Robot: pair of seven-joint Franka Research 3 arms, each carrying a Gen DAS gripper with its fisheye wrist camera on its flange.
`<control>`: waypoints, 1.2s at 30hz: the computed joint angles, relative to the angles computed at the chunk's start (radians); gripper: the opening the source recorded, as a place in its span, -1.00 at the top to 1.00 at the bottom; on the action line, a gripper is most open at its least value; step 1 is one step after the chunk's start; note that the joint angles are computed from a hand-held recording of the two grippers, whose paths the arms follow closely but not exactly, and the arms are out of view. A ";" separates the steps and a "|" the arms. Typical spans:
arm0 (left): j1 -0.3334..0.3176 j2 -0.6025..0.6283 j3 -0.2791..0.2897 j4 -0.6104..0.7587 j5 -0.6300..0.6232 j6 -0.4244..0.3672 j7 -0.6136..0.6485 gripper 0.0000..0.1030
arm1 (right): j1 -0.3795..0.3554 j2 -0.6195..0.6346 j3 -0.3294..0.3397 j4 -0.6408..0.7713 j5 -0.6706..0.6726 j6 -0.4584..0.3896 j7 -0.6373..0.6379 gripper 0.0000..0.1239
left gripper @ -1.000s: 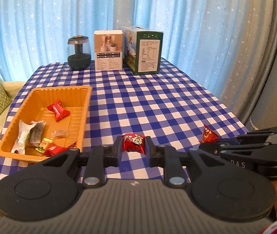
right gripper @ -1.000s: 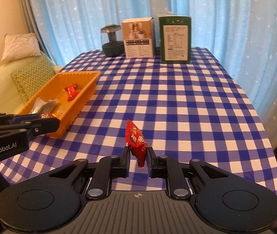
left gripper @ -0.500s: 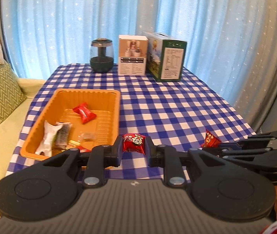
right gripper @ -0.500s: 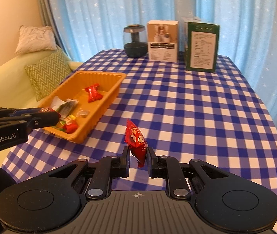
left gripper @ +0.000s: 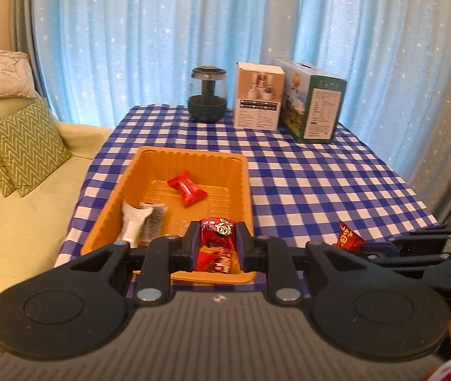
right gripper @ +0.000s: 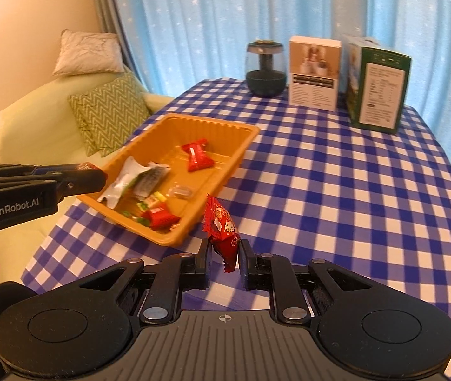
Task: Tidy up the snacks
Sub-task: 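Carry both held red candies over the orange tray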
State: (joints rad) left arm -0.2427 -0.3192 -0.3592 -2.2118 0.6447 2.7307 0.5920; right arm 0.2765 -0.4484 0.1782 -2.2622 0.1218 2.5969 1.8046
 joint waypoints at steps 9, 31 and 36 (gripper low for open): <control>0.012 0.003 0.024 -0.003 -0.015 0.011 0.036 0.60 | 0.030 0.082 0.000 0.069 0.008 0.023 -0.032 0.72; 0.036 0.162 0.088 0.092 -0.055 0.053 0.148 0.60 | 0.057 0.314 -0.047 0.257 0.035 0.040 -0.105 0.72; 0.036 0.214 0.106 0.128 -0.073 0.063 0.190 0.60 | 0.063 0.375 -0.060 0.308 0.067 0.036 -0.134 0.72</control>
State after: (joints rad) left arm -0.2071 -0.1055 -0.2532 -2.0841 0.5721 2.7936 0.7822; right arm 0.3394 -0.0731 0.1180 -1.9545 0.1884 2.6326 1.6704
